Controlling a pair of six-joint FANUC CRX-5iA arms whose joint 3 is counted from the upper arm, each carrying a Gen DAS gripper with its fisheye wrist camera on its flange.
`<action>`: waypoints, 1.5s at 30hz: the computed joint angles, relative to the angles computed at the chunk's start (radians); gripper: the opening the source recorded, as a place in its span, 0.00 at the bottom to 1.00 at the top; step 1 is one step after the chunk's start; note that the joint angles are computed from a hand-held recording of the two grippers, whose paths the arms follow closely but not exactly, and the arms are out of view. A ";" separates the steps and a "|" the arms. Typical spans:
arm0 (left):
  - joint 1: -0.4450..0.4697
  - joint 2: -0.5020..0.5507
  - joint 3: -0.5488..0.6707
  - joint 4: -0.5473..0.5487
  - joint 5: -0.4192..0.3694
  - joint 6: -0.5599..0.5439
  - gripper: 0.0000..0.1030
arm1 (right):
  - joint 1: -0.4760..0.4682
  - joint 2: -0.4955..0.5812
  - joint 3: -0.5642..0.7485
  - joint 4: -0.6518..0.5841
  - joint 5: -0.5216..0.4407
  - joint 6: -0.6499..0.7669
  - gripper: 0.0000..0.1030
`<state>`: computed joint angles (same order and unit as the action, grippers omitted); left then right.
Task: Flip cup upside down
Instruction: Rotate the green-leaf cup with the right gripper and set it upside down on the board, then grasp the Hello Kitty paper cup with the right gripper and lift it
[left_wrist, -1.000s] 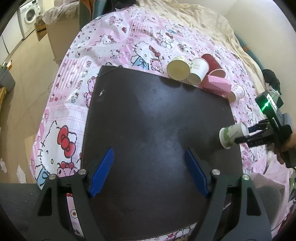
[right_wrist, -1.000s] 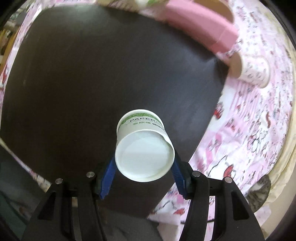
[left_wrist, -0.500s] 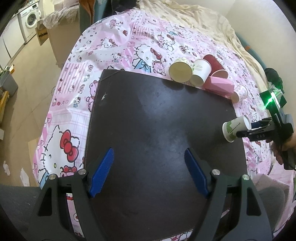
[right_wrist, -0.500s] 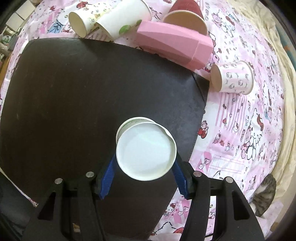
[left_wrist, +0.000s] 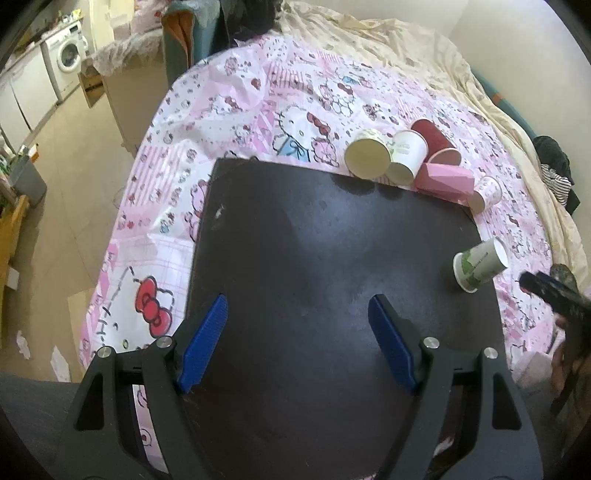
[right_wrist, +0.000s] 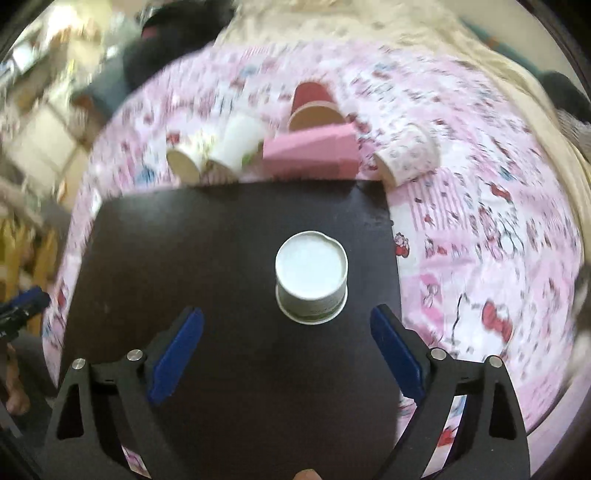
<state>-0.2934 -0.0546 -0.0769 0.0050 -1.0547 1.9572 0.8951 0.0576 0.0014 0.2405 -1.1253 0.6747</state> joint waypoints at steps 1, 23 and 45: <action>-0.005 0.003 0.008 -0.013 -0.004 0.007 0.74 | 0.017 -0.009 -0.036 0.047 0.033 -0.055 0.94; -0.048 0.145 0.164 -0.082 -0.035 0.048 0.74 | -0.190 0.041 0.058 -0.065 0.151 0.008 0.88; -0.025 0.189 0.172 -0.024 -0.051 0.035 0.74 | -0.467 0.411 0.394 -0.277 0.046 -0.023 0.63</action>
<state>-0.3181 0.1348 0.0949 -0.0191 -1.1060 1.9924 0.4282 0.4682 0.3950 -0.0368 -1.0797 0.6516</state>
